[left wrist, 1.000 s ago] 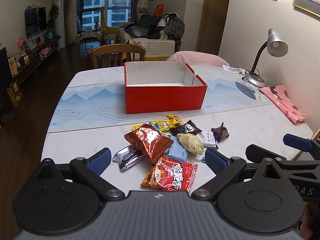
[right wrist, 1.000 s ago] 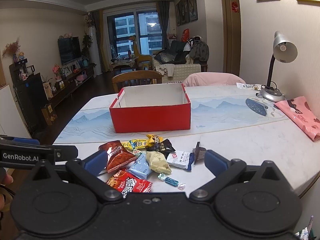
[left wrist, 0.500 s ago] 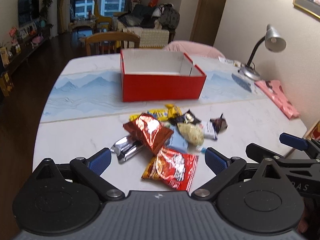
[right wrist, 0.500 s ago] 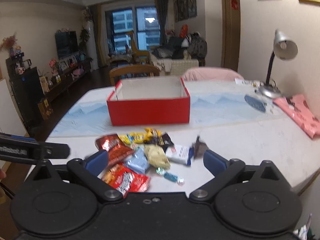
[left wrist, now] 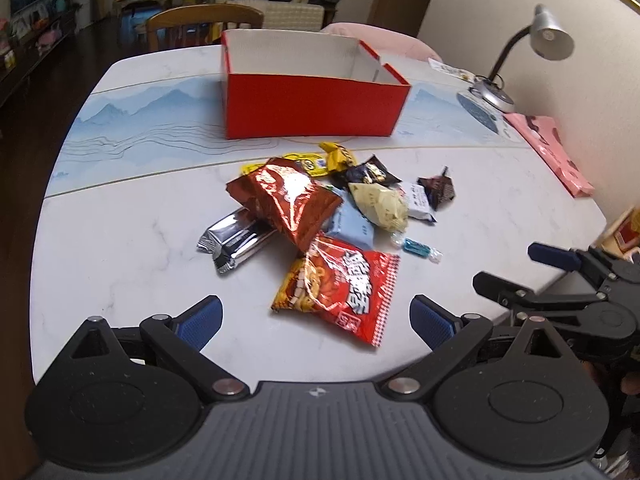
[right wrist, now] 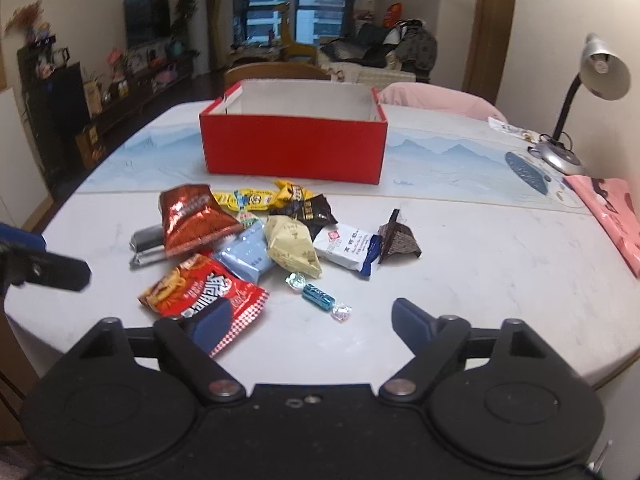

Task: Organize snacks
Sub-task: 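Grasp the red Oreo pack with the left tool while the right tool grasps the blue candy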

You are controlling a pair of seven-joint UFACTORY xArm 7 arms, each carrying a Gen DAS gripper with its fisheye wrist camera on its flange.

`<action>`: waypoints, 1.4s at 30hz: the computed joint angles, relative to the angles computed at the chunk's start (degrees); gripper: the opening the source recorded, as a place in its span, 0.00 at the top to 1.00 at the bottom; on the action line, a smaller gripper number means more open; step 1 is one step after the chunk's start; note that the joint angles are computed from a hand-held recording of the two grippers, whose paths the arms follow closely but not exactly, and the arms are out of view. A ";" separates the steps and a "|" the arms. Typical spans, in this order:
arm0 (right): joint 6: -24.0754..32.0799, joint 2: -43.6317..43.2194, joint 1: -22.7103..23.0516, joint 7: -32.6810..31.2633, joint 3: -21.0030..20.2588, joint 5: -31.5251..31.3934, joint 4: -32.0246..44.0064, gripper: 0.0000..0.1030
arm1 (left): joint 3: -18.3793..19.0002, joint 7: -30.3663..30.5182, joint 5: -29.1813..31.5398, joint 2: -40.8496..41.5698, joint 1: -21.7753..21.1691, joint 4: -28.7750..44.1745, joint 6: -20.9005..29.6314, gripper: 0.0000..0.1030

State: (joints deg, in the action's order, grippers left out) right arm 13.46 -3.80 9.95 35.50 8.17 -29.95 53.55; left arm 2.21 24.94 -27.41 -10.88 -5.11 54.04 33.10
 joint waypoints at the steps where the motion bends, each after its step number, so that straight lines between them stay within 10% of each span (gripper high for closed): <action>1: -0.68 0.83 0.07 -1.62 -0.35 1.16 0.26 0.17 | -0.16 -0.93 0.37 0.54 0.18 0.45 -0.20 0.02; 11: -1.37 12.10 -1.55 -36.99 -0.05 27.88 7.85 0.41 | -3.33 -20.26 11.08 10.55 1.51 9.86 -1.85 0.02; 19: 7.59 20.49 -6.34 -60.53 3.68 43.87 18.15 0.57 | -2.62 -43.30 18.17 23.50 2.73 26.32 7.22 0.02; 29: 17.86 25.43 -5.63 -69.60 1.72 46.22 26.49 0.55 | -2.86 -58.54 21.35 38.86 2.19 49.49 24.59 0.02; 42: 18.61 25.90 -5.50 -76.69 1.83 47.39 27.04 0.69 | -2.66 -62.73 26.24 47.41 -0.77 60.57 31.83 0.02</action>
State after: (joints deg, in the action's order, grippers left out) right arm 32.07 22.10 4.44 -41.19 10.00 17.44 80.59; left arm -0.45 -37.79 -1.16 36.53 -5.88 114.61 64.93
